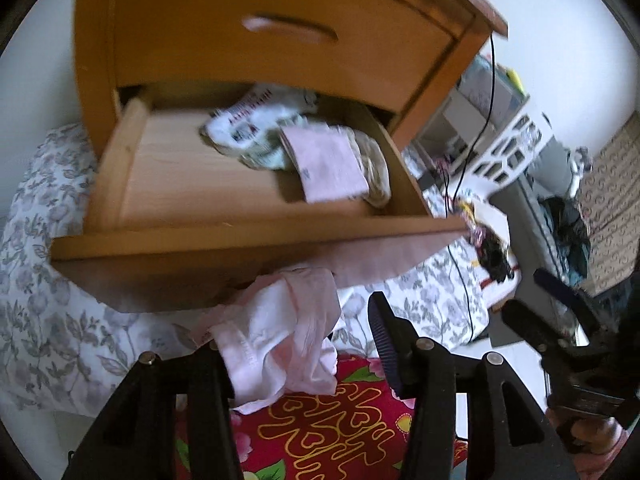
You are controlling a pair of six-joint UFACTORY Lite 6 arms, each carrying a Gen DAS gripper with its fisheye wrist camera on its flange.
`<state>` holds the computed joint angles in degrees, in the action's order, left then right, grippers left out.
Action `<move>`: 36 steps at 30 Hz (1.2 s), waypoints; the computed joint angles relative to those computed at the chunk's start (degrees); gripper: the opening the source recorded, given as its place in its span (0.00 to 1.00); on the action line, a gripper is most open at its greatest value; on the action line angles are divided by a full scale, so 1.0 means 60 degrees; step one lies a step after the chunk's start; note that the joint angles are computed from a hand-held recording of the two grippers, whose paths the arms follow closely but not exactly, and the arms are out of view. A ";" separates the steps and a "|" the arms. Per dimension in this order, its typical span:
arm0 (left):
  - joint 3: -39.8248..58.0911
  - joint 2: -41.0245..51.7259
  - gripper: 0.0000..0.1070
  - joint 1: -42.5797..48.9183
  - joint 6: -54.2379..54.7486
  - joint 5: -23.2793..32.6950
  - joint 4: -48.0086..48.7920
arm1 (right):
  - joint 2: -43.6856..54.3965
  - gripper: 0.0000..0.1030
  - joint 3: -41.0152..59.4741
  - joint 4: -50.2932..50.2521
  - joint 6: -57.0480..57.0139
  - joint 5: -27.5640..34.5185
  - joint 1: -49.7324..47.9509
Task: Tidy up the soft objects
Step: 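Open the left tool to release the pink shirt on the cushion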
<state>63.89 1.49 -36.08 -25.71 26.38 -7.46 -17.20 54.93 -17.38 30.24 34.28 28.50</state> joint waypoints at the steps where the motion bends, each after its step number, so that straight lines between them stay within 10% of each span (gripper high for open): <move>1: -0.0113 -0.0261 0.52 0.0077 -0.0138 0.0031 0.0133 | 0.0008 1.00 0.0005 -0.0009 0.0009 0.0004 0.0012; 36: 0.4820 0.3652 0.57 -0.0988 0.2485 0.1576 -0.1128 | -0.1007 1.00 -0.0848 0.0892 -0.1012 -0.0139 -0.1576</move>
<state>92.81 23.40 -42.01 -10.80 35.83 -14.23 -23.24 49.84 -12.03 24.17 33.44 19.05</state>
